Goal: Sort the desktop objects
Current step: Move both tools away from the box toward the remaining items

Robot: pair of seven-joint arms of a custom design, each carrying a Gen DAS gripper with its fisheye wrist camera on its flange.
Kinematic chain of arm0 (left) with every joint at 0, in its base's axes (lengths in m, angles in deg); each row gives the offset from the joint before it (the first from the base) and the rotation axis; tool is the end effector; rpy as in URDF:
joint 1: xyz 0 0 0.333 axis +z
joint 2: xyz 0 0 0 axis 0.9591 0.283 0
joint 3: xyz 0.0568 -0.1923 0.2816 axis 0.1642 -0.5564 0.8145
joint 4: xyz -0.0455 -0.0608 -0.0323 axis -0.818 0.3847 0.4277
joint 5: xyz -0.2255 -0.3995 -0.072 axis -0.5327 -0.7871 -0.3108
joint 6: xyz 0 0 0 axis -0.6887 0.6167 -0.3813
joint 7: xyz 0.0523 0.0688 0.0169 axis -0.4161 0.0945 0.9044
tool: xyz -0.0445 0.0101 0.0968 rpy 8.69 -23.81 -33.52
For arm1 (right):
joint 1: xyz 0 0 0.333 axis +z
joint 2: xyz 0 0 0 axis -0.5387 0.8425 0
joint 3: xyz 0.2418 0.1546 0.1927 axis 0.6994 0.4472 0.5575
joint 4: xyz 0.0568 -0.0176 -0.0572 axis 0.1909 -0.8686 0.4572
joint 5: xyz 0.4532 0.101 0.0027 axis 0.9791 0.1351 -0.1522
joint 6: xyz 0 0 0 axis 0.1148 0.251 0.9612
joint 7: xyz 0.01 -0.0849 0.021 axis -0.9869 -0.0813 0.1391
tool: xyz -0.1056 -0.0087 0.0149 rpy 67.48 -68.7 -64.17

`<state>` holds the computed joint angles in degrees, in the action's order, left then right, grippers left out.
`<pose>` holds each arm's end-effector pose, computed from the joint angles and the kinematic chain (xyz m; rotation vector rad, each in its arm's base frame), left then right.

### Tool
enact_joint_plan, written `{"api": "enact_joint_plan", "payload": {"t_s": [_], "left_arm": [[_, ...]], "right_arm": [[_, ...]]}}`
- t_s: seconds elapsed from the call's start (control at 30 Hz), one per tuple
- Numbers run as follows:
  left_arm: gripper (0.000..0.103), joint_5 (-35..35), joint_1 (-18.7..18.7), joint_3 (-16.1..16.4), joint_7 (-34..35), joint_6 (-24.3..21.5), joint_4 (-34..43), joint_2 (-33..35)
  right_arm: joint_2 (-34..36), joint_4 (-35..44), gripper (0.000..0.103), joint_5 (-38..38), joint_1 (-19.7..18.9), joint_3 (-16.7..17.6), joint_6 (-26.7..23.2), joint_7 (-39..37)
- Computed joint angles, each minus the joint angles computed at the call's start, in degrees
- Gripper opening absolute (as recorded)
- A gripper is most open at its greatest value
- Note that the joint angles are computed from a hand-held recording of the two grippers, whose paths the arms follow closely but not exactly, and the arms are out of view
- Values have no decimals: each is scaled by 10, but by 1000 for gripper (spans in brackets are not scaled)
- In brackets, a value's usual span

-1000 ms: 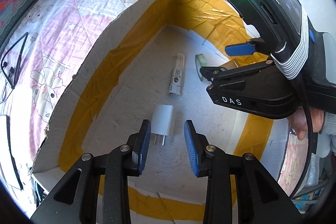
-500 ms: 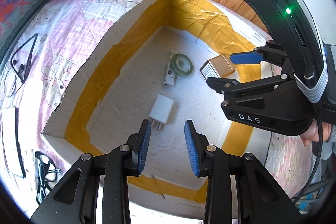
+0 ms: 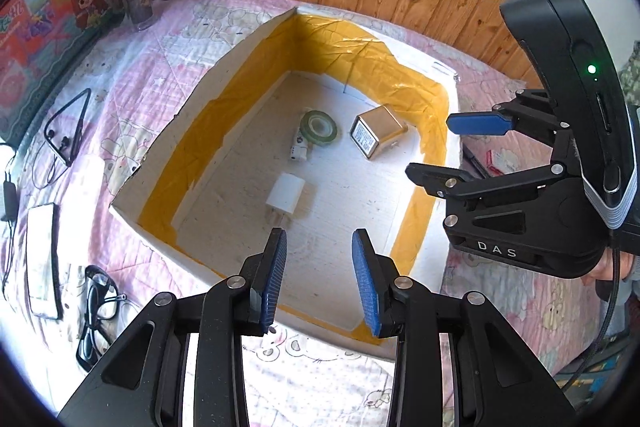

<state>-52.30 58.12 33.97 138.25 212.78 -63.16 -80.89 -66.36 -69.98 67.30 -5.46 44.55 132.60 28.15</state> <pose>0.3526 -0.2073 0.5575 -2.1196 1.8596 -0.6147 0.4706 0.3733 0.5517 -2.6808 1.0211 -0.4641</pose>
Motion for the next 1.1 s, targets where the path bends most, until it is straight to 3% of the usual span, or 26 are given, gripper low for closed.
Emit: {"api": "enact_joint_plan", "payload": {"t_s": [0.2,0.37,0.5,0.67,0.87,1.1], "left_arm": [[40,18,-9,-26,-18,23,-6,-23],[44,60,-14,-59,-32,59,-8,-33],[46,74,-35,-67,-29,93,-6,-21],[48,69,-59,-71,-21,130,16,32],[49,70,-69,-83,-25,162,66,129],[52,78,-81,-83,-11,183,150,276]], "right_arm": [[-63,-67,58,21,1,-4,51,-5],[-140,-157,59,55,3,-15,144,-8],[-203,-230,59,89,1,-27,199,6],[-284,-315,59,125,-14,-51,235,42],[-360,-391,63,139,-70,-84,237,82],[-345,-420,67,100,-159,-106,224,74]]}}
